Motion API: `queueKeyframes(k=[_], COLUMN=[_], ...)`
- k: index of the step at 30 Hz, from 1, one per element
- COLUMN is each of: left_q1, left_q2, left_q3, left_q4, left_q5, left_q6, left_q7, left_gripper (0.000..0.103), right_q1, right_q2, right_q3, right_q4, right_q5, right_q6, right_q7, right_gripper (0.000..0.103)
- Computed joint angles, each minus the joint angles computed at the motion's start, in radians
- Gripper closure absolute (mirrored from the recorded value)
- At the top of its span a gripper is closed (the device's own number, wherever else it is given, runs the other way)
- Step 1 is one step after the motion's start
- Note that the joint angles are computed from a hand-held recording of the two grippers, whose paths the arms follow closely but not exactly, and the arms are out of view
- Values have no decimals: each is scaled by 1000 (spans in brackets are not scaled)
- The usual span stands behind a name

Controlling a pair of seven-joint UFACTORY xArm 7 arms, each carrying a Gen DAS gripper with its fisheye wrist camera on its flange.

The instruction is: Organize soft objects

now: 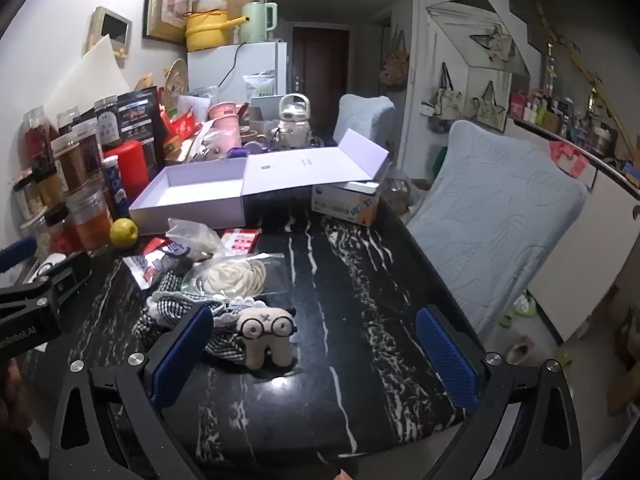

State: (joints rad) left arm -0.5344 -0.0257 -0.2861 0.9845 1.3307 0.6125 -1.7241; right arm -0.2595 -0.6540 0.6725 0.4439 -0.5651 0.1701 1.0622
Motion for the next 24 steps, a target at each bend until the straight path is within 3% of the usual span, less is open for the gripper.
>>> queueKeyframes(k=[5, 8, 24], left_q1=[1, 7, 33], left_q2=[-27, -44, -55], left_q3=[-2, -10, -15], left_q4=[-18, -32, -38], left_q5=[28, 57, 69], left_q6=[1, -14, -72], left_q7=[-3, -36, -47], left_gripper=[0, 0, 0], right_q1=[6, -13, 18], right_q2=[-8, -9, 14], right_q3=[-23, 23, 5], right_q4=[-13, 0, 21], right_q5=[6, -4, -11], right_q6=[-26, -6, 9], right_q7=[-11, -2, -7], right_gripper=[0, 0, 0])
